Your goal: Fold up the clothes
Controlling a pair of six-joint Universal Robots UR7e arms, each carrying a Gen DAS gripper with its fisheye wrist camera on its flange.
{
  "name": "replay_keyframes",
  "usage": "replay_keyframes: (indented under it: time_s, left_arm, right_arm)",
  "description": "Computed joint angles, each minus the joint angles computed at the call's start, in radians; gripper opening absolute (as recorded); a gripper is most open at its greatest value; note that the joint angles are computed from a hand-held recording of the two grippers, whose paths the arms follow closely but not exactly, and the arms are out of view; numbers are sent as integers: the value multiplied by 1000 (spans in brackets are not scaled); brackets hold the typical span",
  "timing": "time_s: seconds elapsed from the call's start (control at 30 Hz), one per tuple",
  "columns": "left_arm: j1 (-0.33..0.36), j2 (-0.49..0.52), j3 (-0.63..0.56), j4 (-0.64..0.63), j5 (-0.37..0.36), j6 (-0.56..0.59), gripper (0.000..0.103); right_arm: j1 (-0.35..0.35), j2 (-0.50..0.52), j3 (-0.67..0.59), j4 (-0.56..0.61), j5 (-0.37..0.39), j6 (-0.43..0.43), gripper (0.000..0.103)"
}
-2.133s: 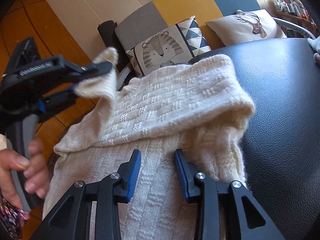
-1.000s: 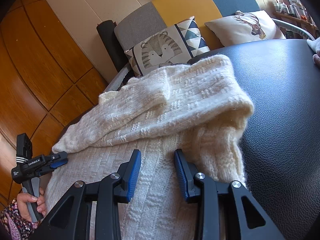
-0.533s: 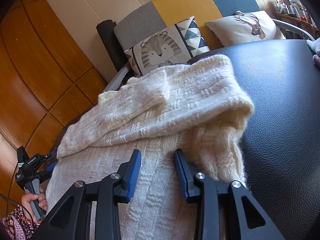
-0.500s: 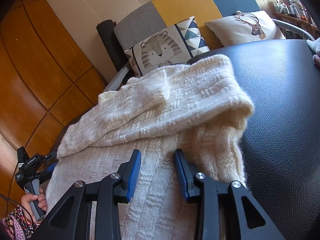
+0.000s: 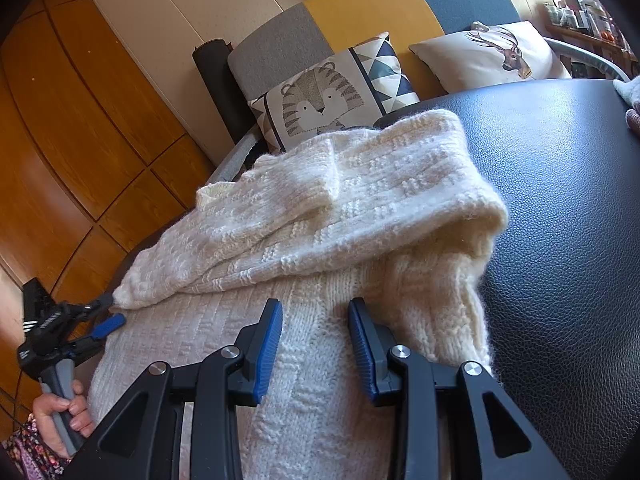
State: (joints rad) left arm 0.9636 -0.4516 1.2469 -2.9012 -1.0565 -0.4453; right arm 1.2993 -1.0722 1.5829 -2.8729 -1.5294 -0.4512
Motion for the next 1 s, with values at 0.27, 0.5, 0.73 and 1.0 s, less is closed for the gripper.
replay_keyframes:
  time_s: [0.27, 0.5, 0.73, 1.0]
  left_arm:
    - [17, 37, 1, -322, 106, 83, 62]
    - [24, 23, 11, -303, 162, -18, 61]
    - [-11, -63, 112, -134, 188, -108, 61]
    - [-61, -55, 124, -287, 268, -2, 63]
  right_arm:
    - [-2, -1, 0, 1, 2, -1, 34]
    - [0, -2, 2, 2, 1, 0, 34]
    - [2, -4, 5, 3, -1, 1, 34]
    - [2, -3, 0, 7, -2, -3, 34]
